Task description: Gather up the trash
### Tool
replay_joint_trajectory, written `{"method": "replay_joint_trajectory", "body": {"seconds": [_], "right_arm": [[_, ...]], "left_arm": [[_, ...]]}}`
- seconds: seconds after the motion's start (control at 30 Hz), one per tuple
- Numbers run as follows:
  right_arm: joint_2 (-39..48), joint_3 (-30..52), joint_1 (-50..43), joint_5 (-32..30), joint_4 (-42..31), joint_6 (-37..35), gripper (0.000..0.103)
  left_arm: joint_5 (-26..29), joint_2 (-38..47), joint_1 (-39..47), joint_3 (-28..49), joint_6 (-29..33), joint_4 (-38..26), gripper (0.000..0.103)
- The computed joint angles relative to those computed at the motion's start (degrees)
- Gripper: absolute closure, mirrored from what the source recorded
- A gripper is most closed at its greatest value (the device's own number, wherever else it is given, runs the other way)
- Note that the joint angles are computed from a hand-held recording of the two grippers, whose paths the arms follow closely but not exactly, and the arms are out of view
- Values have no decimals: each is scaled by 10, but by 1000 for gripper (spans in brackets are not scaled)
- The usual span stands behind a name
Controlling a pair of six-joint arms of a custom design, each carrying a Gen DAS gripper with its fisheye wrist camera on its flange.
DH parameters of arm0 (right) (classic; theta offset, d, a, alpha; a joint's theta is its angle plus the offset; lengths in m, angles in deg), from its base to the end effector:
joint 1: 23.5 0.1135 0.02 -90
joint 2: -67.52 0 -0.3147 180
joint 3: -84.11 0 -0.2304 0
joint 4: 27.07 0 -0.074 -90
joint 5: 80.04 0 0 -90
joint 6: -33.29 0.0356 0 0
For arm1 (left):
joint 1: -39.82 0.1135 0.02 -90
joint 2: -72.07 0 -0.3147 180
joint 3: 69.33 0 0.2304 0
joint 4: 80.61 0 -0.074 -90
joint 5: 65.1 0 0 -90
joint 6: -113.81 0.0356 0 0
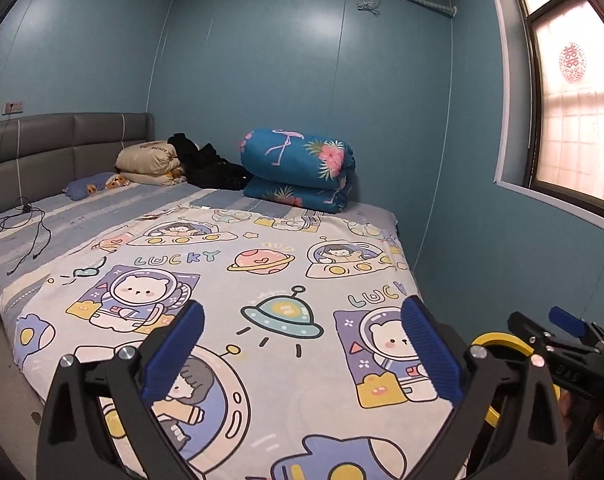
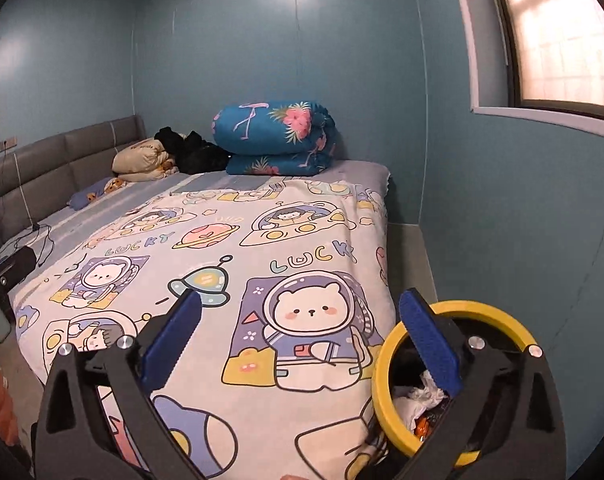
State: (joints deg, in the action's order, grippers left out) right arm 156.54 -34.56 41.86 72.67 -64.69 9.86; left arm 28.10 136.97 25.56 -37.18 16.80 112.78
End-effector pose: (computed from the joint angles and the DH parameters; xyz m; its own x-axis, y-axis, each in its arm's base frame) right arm 0.1356 0.2198 0.2390 -0.3910 0.1566 -0.9070 0.2434 0.9679 0.0622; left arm 0.1775 -0.0472 0.2375 -0.3551 -0.0355 -0.9341 0.2555 0.9575 -0.1335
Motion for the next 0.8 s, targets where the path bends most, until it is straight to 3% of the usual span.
{"method": "replay_joint_trajectory", "body": {"seconds": [0.13,0.27,0.37,0.8], "right_arm": [[40,38,31,43,-98,102,8],[53,47,41,52,-120,138,8],[57,46,43,52,-122,151,8],[64,52,52,59,-138,168,8]], "left_arm": [[-30,-33,-28,-14,-17,-18,8],[-69,-50,-59,-24,-25,-29,8],[-87,-56,-69,-34,-28,-20,8],[-76,-58,-75,-36,-35,-14,8]]}}
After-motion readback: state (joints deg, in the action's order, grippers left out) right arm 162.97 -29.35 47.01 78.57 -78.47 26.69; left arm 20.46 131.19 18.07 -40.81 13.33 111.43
